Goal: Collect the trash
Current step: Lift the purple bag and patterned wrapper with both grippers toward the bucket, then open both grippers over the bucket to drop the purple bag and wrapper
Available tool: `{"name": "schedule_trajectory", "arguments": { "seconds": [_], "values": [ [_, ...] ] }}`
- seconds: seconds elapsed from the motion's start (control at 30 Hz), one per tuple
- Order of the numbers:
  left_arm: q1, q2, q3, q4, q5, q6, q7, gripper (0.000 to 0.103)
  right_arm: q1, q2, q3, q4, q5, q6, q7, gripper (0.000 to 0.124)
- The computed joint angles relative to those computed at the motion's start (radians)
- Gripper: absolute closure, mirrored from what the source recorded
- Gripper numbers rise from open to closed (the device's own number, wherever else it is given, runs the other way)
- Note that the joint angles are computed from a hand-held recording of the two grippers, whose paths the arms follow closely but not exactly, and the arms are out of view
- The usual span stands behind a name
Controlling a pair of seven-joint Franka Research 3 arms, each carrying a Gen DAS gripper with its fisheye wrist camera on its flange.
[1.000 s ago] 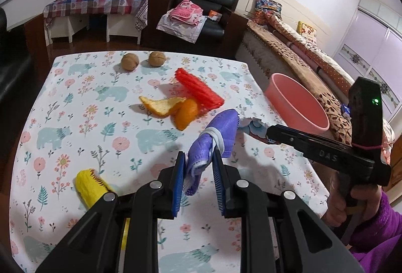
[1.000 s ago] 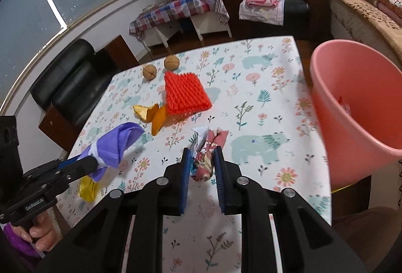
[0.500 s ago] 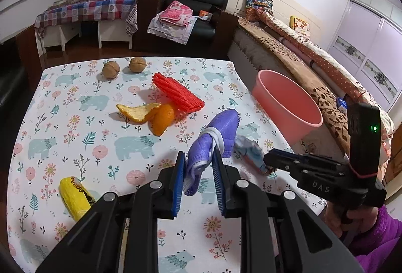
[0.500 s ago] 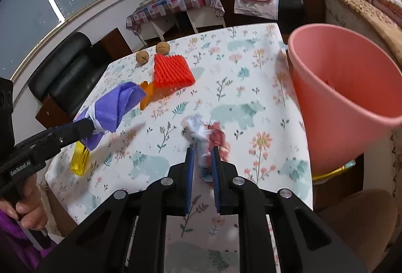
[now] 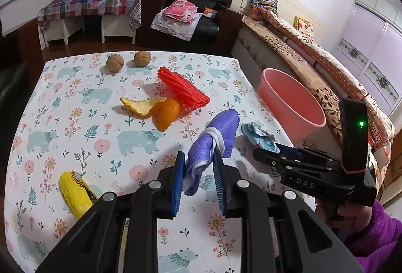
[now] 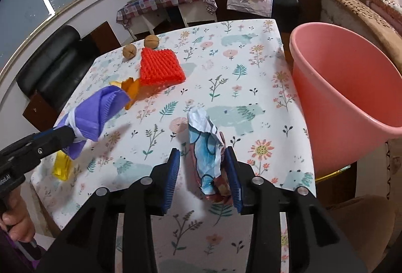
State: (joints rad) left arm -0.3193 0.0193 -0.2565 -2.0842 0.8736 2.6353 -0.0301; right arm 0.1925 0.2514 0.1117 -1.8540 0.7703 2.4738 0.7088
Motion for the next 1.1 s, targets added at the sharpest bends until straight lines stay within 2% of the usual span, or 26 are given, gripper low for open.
{"name": "schedule_trajectory", "arguments": {
  "seconds": [0.07, 0.2, 0.4, 0.57, 0.87, 1.1],
  "values": [
    [0.001, 0.0, 0.001, -0.002, -0.001, 0.004, -0.003, 0.081, 0.004, 0.009, -0.004, 0.004, -0.019, 0.008, 0.013, 0.086],
    [0.0, 0.013, 0.002, 0.014, -0.005, 0.001, 0.006, 0.081, -0.012, 0.014, 0.002, 0.006, 0.015, 0.013, -0.005, 0.101],
    [-0.01, 0.046, 0.008, 0.062, 0.001, -0.007, 0.022, 0.081, -0.05, 0.006, 0.01, 0.014, 0.136, -0.014, -0.081, 0.103],
    [-0.027, 0.099, 0.022, 0.143, 0.021, -0.007, 0.036, 0.081, -0.069, -0.009, 0.001, 0.024, 0.234, 0.005, -0.132, 0.103],
    [-0.082, 0.267, 0.062, 0.388, 0.006, -0.01, 0.159, 0.081, -0.108, 0.025, -0.024, 0.09, 0.294, 0.083, -0.121, 0.103],
    [-0.136, 0.46, 0.097, 0.654, -0.108, -0.022, 0.328, 0.081, -0.152, 0.086, -0.024, 0.165, 0.291, 0.124, -0.058, 0.103]
  ]
}}
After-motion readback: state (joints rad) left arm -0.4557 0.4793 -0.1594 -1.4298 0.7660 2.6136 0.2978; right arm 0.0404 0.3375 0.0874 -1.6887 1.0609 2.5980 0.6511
